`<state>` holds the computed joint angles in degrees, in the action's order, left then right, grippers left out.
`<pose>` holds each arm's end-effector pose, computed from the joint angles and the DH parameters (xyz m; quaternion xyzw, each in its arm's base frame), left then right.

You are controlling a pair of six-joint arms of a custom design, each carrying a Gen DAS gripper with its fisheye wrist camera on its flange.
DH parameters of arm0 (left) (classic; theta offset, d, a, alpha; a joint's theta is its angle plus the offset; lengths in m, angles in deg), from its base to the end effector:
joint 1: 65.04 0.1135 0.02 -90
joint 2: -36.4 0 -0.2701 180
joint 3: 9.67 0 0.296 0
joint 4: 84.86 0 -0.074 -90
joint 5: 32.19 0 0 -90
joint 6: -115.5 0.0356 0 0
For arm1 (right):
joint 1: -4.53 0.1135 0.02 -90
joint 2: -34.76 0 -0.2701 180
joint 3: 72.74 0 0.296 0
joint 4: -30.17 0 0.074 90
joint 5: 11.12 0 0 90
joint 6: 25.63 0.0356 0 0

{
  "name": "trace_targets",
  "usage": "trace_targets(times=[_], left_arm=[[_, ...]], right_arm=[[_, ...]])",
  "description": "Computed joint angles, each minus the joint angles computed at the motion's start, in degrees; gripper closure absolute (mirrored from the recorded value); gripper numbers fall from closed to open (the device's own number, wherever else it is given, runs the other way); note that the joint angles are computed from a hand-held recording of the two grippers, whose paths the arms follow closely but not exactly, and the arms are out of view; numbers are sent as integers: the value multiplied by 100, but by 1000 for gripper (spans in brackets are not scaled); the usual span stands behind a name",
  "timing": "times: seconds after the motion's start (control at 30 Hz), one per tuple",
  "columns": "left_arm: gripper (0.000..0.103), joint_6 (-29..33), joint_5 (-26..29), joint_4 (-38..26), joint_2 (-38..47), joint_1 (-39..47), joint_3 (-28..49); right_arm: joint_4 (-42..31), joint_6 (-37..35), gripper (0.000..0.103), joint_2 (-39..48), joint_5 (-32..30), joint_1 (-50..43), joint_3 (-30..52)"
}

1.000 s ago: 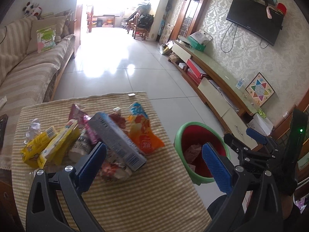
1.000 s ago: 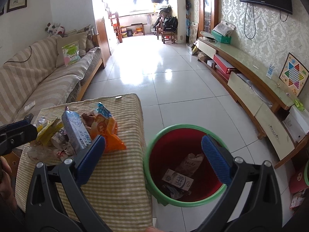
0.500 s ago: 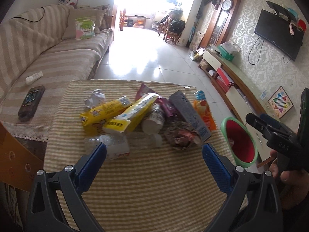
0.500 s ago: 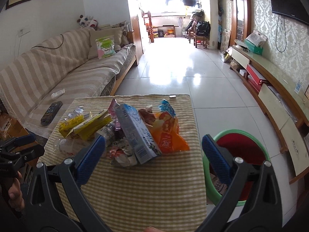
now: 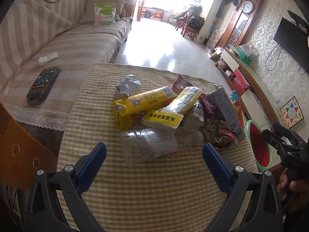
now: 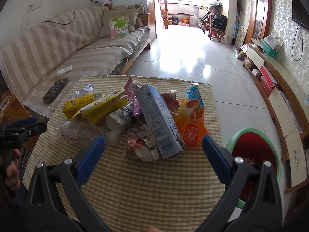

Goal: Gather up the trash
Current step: 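Grasp the yellow snack bag with the left gripper while the right grasps the white box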

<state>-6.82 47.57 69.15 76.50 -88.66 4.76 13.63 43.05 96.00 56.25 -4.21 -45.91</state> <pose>0.1380 -0.0534 0.0737 -0.1006 0.9358 -0.0789 0.3284 0.2013 -0.0171 0.1000 -0.1664 0.9114 0.0936 0.3645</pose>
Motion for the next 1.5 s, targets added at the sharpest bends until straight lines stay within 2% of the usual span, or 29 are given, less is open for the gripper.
trace_targets(times=[0.1,0.2,0.3,0.4,0.5,0.63,0.77,1.0,1.03,1.07,1.1,1.2,1.27,1.37,1.5], left_arm=[[8,437,4,918,1473,-22,503],[8,852,-173,1439,2960,-187,1212],[8,1341,-254,1588,4078,-317,1956],[9,1597,-144,1483,4837,-353,2561],[17,1689,-193,1309,5364,-329,2978],[29,1776,-148,1105,5731,-228,3260],[29,1908,-439,942,5798,-312,3382],[34,1934,-657,708,5741,-505,3347],[37,1938,-665,656,5802,-515,3374],[46,1927,-709,612,5864,-537,3398],[49,1919,-739,572,5925,-534,3432],[49,1835,-654,600,6004,-460,3475],[56,1801,-635,618,6078,-405,3540],[61,1775,-576,689,6068,-357,3519],[62,1799,-728,784,5940,-368,3420]], right_arm=[[131,18,5,205,24,72,43],[284,36,5,431,117,105,123],[336,-2,5,717,118,64,274],[369,-30,5,1000,60,-79,439],[484,-44,5,1268,28,-197,571],[650,-55,5,1777,-77,-303,792],[797,-141,5,2376,-15,-161,1082],[1503,-270,5,2928,780,529,1175],[1543,-277,5,3012,806,580,1208],[1550,-273,5,3096,829,633,1251],[1572,-267,5,3162,850,681,1275],[1697,-251,5,3347,997,860,1338],[1781,-264,5,3474,1119,968,1391],[1851,-232,5,3696,1254,1057,1521],[1980,-211,7,3863,1412,1153,1641]])
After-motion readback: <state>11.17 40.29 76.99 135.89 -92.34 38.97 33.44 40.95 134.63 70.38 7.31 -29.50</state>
